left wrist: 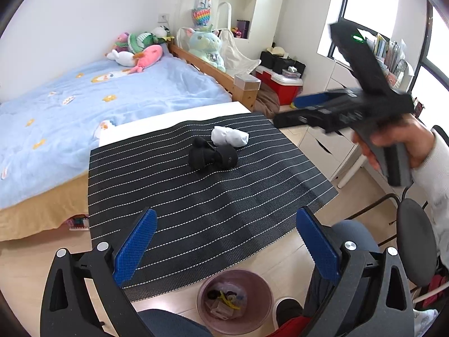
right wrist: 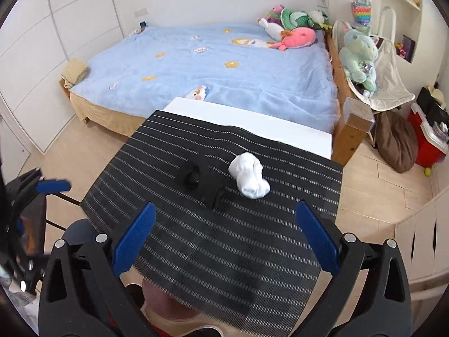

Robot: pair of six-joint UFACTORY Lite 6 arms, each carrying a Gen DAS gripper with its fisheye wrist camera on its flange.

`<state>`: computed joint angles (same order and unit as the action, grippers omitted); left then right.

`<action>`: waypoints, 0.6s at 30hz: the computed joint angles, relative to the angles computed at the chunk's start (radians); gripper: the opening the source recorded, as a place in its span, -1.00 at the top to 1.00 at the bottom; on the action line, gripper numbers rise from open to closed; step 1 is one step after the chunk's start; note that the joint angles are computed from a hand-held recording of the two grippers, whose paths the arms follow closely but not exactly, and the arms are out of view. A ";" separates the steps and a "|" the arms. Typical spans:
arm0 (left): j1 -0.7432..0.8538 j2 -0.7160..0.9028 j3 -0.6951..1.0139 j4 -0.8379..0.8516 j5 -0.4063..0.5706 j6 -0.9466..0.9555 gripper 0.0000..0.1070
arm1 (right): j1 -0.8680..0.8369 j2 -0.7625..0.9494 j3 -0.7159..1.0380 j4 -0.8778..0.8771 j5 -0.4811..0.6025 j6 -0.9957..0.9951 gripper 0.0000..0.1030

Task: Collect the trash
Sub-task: 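Reach the right tool to the white sock and grasp it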

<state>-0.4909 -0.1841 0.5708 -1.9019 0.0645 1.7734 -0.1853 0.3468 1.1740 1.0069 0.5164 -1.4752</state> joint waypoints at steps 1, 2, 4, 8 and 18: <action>0.003 0.008 0.003 -0.016 0.004 0.016 -0.78 | 0.010 0.034 0.040 -0.033 -0.007 0.036 -0.91; 0.004 0.013 0.005 -0.019 0.006 0.018 -0.78 | 0.021 0.073 0.087 -0.070 -0.005 0.077 -0.91; 0.011 0.027 0.011 -0.040 0.014 0.042 -0.78 | 0.042 0.170 0.201 -0.171 0.000 0.191 -0.91; 0.027 0.057 0.024 -0.044 0.031 0.057 -0.78 | 0.064 0.347 0.414 -0.317 0.044 0.368 -0.91; 0.069 0.119 0.054 -0.081 0.066 0.105 -0.78 | 0.126 0.774 1.009 -0.617 0.269 0.734 -0.57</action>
<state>-0.4217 -0.0650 0.6245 -1.9829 0.1300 1.8785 -0.0595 1.1210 2.1827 0.3899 0.7851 -0.7410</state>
